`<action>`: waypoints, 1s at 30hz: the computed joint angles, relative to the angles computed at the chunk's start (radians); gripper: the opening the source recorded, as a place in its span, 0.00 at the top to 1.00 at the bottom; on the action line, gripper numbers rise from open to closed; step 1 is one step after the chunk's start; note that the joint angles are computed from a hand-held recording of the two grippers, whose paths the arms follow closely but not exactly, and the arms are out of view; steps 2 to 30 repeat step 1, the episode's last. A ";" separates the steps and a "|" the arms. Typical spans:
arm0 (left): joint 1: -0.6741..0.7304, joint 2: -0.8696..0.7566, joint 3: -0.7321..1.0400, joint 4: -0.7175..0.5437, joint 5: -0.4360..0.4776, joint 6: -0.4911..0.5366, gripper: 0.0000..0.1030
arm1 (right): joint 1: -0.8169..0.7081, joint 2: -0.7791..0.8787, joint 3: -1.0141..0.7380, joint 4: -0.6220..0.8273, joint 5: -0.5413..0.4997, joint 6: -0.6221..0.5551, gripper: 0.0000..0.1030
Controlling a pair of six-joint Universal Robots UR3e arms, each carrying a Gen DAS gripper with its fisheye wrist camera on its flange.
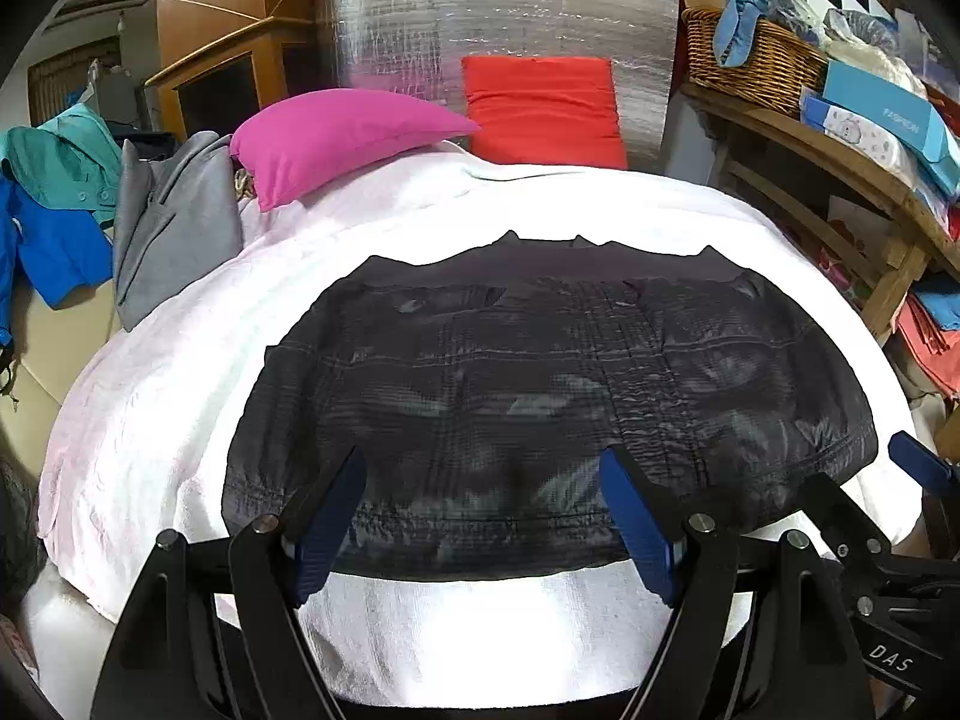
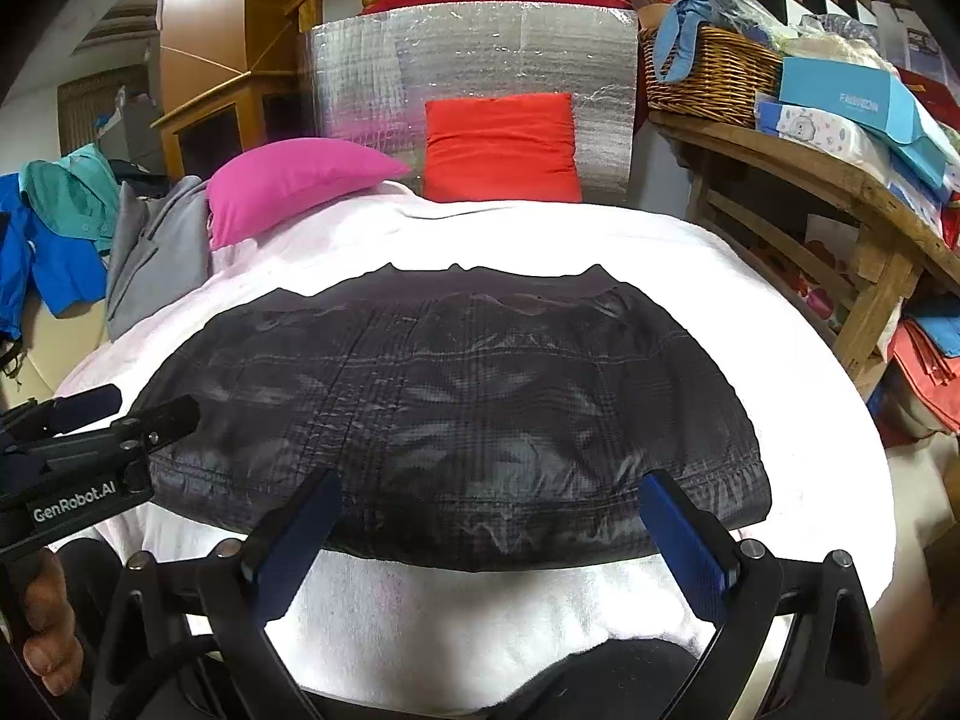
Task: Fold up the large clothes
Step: 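Press and smooth the folded jacket flat with both grippers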
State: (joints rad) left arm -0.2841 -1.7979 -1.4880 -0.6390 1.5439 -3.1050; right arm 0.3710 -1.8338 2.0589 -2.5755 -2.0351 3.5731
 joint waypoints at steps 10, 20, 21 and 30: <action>-0.003 -0.002 0.001 0.003 0.007 0.000 0.22 | 0.001 0.002 -0.001 -0.001 -0.001 0.000 0.02; -0.003 -0.002 0.001 0.003 0.007 0.000 0.22 | 0.001 0.002 -0.001 -0.001 -0.001 0.000 0.02; -0.003 -0.002 0.001 0.003 0.007 0.000 0.22 | 0.001 0.002 -0.001 -0.001 -0.001 0.000 0.02; -0.003 -0.002 0.001 0.003 0.007 0.000 0.22 | 0.001 0.002 -0.001 -0.001 -0.001 0.000 0.02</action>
